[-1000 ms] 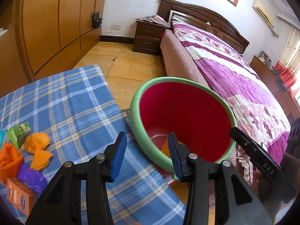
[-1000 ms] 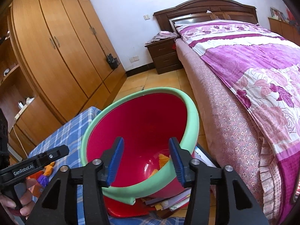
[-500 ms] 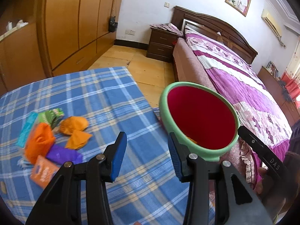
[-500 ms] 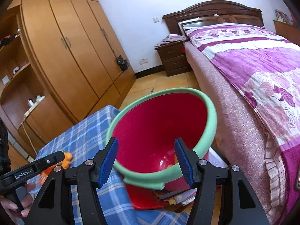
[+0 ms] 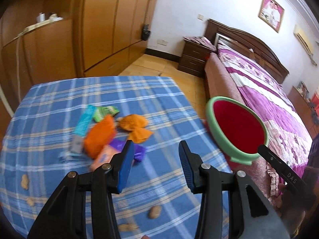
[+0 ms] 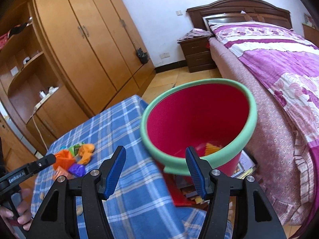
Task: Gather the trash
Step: 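Move both open tools back over the table, then grasp the orange printed box with the left tool while the right tool approaches the purple bag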
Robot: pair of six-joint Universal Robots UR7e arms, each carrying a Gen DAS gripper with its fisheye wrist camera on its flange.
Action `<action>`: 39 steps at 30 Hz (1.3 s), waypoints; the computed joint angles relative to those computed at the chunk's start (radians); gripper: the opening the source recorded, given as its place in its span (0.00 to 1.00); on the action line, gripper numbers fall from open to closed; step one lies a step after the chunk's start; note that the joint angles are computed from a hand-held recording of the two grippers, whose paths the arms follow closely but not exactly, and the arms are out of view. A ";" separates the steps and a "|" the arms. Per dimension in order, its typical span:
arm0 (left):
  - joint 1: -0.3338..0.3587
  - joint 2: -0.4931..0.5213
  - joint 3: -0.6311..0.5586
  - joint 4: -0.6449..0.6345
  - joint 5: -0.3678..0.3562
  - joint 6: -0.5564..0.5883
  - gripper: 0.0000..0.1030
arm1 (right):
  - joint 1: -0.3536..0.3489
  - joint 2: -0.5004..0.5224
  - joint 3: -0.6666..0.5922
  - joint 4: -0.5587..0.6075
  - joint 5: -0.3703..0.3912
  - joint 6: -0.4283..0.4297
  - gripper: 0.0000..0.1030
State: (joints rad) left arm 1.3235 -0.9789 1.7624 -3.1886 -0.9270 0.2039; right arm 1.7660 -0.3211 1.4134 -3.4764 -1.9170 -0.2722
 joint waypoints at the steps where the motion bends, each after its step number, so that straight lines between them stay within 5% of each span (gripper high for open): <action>1: 0.006 -0.008 0.007 -0.009 0.007 -0.003 0.45 | 0.003 0.004 -0.002 0.006 0.000 -0.001 0.62; 8: 0.041 -0.028 0.024 -0.028 0.046 -0.030 0.61 | 0.019 0.025 -0.018 0.057 -0.006 -0.012 0.62; 27: 0.075 0.093 -0.045 -0.063 0.137 0.107 0.64 | 0.033 0.056 -0.054 0.136 -0.034 -0.010 0.62; 39: 0.110 0.059 -0.031 -0.028 0.034 0.019 0.62 | 0.034 0.068 -0.074 0.176 -0.037 -0.007 0.62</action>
State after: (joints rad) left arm 1.4332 -0.9203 1.7312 -3.2164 -0.8930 0.2228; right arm 1.8000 -0.2532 1.3396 -3.3003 -1.9540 -0.2793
